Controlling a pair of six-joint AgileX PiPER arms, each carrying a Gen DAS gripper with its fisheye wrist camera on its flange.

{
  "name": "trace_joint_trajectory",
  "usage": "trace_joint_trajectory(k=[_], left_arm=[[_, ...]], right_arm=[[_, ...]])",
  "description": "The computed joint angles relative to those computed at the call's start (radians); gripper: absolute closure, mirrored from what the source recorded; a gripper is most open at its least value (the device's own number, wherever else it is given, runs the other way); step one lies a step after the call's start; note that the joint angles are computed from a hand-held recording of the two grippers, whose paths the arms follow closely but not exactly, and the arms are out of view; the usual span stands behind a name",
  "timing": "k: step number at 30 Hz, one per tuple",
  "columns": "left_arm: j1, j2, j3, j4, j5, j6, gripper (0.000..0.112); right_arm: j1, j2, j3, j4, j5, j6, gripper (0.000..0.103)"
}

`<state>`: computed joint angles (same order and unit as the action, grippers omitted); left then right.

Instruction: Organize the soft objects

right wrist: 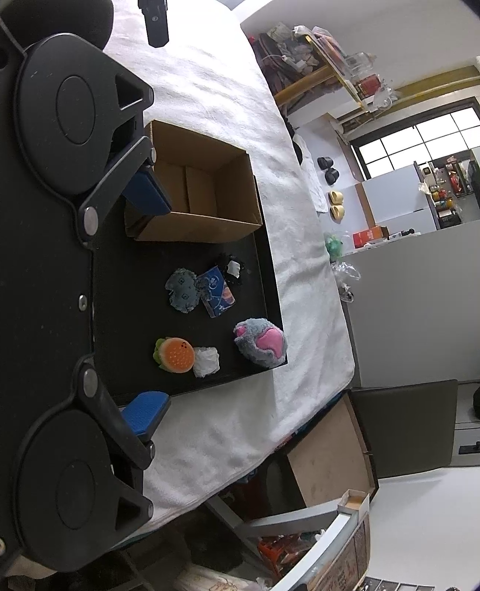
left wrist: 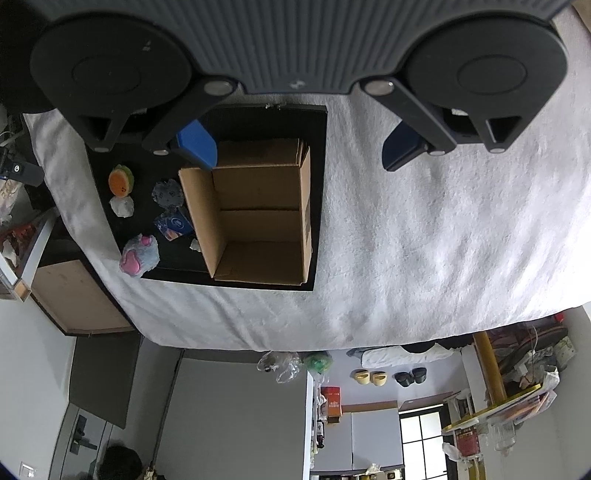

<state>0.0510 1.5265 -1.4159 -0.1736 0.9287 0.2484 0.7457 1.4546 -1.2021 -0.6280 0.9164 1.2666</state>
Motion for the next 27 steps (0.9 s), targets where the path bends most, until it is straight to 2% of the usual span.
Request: trace_joint_trajectory(k=[13,20,23,27], left_arm=[[-0.036,0.15,-0.103,0.067,0.013,-0.09,0.019],[-0.06,0.236,-0.162,0.094,0.017,-0.133,0.021],[-0.074,0.265,-0.173,0.116,-0.004,-0.153,0.024],[-0.09,0.32,-0.19,0.144,-0.002,-0.195,0.039]], right_arm=[[-0.14,0.059,0.005,0.115,-0.1,-0.106,0.002],[-0.213,0.113,0.003,0.186,-0.151,-0.173,0.009],[-0.242,0.131,0.007,0.204,-0.183,-0.191,0.01],[-0.277,0.168,-0.001,0.237,-0.216,-0.228,0.013]])
